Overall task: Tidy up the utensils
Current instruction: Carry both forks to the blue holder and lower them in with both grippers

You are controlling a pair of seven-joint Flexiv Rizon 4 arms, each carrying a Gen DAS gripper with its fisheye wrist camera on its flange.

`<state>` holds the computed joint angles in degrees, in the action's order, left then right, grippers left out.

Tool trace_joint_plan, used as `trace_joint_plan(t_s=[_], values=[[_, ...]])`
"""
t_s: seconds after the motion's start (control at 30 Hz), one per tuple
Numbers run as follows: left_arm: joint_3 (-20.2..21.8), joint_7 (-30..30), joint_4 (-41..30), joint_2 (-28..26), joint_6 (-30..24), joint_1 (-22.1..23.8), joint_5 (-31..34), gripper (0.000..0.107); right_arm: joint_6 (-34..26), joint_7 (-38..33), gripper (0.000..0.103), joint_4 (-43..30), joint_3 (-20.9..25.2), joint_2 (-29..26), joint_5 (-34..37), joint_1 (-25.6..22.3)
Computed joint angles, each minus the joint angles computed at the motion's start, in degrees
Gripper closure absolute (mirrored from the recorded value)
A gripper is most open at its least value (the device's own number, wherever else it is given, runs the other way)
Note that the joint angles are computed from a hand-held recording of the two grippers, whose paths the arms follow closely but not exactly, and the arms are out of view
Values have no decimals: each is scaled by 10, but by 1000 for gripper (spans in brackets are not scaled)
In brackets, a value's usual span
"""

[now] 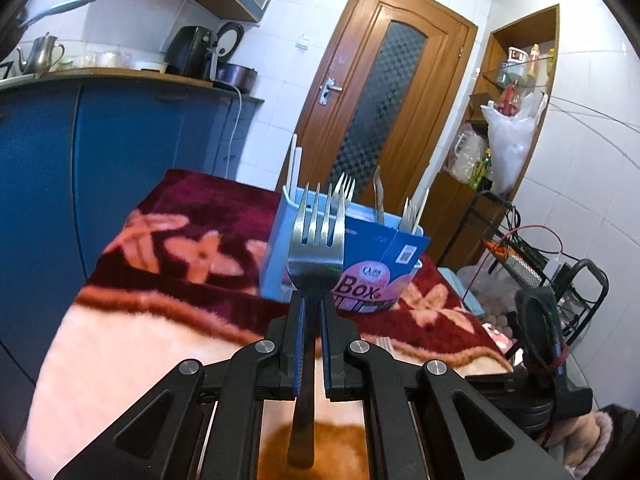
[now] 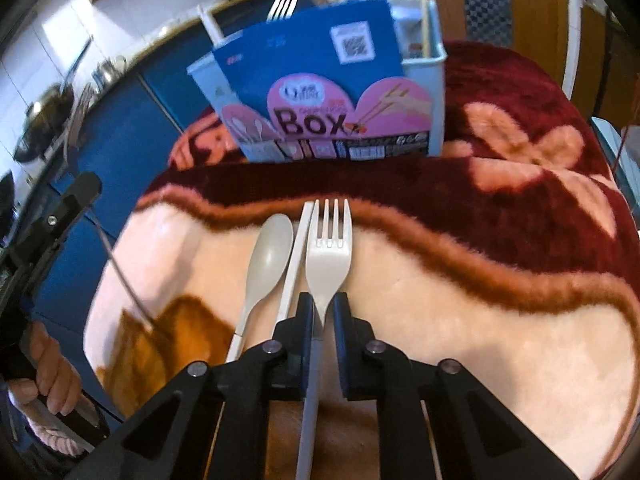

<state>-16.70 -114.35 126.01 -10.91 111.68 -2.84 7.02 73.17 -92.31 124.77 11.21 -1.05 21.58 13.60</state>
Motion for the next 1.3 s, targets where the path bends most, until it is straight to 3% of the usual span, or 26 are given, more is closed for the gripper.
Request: trace_joint_plan(t_s=[0.3,0.53,0.67,0.8,0.97,1.17,1.3], values=[[73,50,-19,-6,30,-82,-64,100,151,-98,91,22,1,30,109,18],[112,120,-48,-16,38,-139,-145,100,210,-177,92,9,-25,42,185,48],[121,148,-73,-22,33,-153,-178,100,208,-249,92,-11,-47,45,251,64],[163,227,-102,-40,48,-215,-259,100,205,-322,92,-33,-58,46,320,66],[179,320,-147,-70,66,-258,-348,100,191,-385,92,-55,-63,50,383,52],[177,386,-209,-101,65,-271,-418,100,202,-421,92,-69,-61,52,404,36],[167,400,-241,-119,66,-264,-428,100,207,-449,92,-85,-66,52,426,35]])
